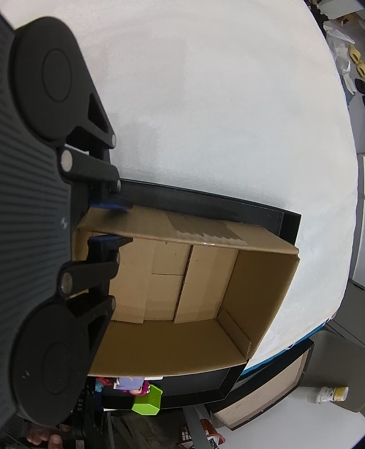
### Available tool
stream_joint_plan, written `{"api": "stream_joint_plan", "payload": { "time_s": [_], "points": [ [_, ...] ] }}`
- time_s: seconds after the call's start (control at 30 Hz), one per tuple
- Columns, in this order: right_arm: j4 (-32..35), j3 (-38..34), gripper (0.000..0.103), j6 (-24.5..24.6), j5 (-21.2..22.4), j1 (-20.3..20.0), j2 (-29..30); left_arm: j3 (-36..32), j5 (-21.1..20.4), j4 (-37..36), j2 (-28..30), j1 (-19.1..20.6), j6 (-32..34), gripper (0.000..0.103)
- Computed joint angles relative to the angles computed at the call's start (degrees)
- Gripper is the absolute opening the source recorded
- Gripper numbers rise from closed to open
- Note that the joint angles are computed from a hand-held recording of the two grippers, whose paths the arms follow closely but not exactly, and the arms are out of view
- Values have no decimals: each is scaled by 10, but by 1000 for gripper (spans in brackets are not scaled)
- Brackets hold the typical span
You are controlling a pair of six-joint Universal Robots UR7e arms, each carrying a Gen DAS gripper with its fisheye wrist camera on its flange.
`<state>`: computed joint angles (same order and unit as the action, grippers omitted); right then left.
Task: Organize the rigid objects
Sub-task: 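Close the right gripper on the smurf-on-mug figure and lift it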
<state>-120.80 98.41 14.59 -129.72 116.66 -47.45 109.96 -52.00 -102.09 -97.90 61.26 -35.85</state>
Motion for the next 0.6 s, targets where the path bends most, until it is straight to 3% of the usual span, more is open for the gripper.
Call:
{"api": "stream_joint_plan", "payload": {
  "time_s": [0.6],
  "points": [
    [-5, -36, 37, 27, 6, 73, -14, 21, -1, -19, -18, -9, 24, 16]
  ]
}}
